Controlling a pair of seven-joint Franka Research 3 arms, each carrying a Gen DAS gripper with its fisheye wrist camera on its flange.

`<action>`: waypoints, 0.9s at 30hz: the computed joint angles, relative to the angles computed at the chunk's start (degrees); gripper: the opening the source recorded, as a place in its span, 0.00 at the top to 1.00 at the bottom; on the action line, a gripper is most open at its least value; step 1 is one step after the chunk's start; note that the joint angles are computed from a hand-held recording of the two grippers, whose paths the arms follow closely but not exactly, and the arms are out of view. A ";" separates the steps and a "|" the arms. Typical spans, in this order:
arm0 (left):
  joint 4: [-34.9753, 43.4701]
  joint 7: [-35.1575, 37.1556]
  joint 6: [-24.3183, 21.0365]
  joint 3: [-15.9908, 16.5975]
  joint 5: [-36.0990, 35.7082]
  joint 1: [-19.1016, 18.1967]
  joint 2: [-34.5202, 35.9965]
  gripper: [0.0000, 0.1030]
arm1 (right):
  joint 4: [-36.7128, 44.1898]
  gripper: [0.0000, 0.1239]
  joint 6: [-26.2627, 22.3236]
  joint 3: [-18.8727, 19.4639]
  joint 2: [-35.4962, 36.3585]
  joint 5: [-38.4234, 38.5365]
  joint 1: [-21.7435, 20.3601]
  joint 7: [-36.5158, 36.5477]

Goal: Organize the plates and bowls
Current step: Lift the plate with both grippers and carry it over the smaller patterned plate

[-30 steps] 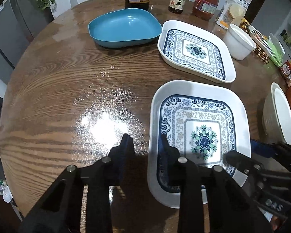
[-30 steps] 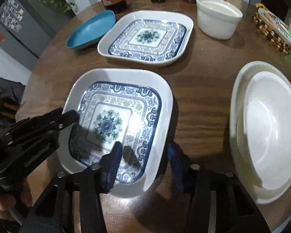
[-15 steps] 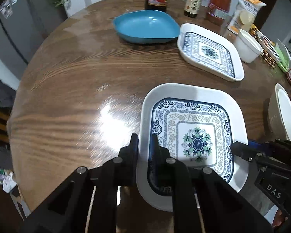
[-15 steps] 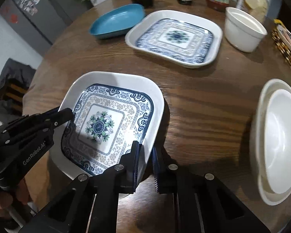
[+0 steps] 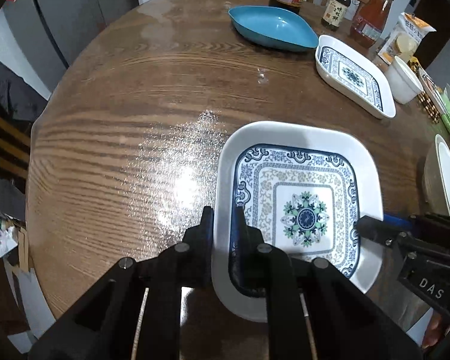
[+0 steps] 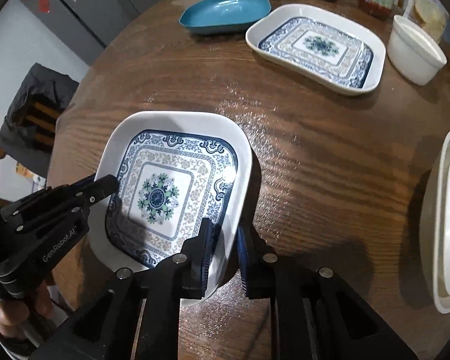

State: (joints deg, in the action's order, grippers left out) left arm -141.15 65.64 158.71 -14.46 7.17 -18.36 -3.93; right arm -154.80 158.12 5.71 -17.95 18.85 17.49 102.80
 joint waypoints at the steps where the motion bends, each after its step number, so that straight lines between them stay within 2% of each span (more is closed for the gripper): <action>1: -0.16 -0.82 -0.33 -0.05 0.33 0.09 -0.33 0.88 | -0.12 0.85 -0.10 -0.08 -0.46 0.06 0.09 -0.16; 4: -0.40 -1.10 -0.44 0.16 -0.58 0.01 -1.24 0.88 | -1.25 0.85 0.34 -0.87 -3.29 0.35 -0.13 -1.48; 7: 0.30 -1.74 -0.29 0.15 -0.38 -0.05 -2.00 0.88 | -2.36 0.85 -0.05 0.37 -6.54 -3.50 -3.49 -0.25; 10: 2.97 -1.10 -0.62 0.12 -0.84 -0.41 -1.09 0.86 | -1.80 0.85 0.00 -1.31 -6.74 -3.11 -4.80 -0.29; 12: 5.64 -0.56 -0.87 -0.21 -0.36 -0.61 0.51 0.79 | -1.37 0.85 -0.11 -2.24 -6.78 -3.37 -6.65 -0.14; 14: 9.18 -1.06 -1.75 -0.65 0.99 -0.62 3.19 0.77 | -0.25 0.85 0.46 -2.93 -5.83 -3.57 -8.49 0.38; 17: 15.48 0.71 -2.99 -1.28 -0.77 -0.82 8.21 0.77 | 2.01 0.83 1.13 -3.28 -3.78 -4.72 -11.32 0.93; 20: 23.38 -2.03 -4.98 -1.09 4.18 -1.77 14.43 0.77 | 4.41 0.72 1.37 -3.95 -0.66 -5.29 -13.19 2.19; 22: 28.09 -3.12 -6.21 -0.88 6.93 -2.61 18.10 0.77 | 5.71 0.71 1.39 -4.38 0.93 -6.02 -14.51 3.02; 27: 37.84 -1.24 -9.48 -1.12 8.05 -3.50 25.76 0.76 | 10.05 0.71 -0.49 -5.20 6.39 -7.93 -15.96 4.47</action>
State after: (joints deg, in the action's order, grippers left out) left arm -103.31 64.40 149.24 -15.58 15.22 -21.86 21.83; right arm -144.75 157.63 0.51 -11.56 10.92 1.52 107.27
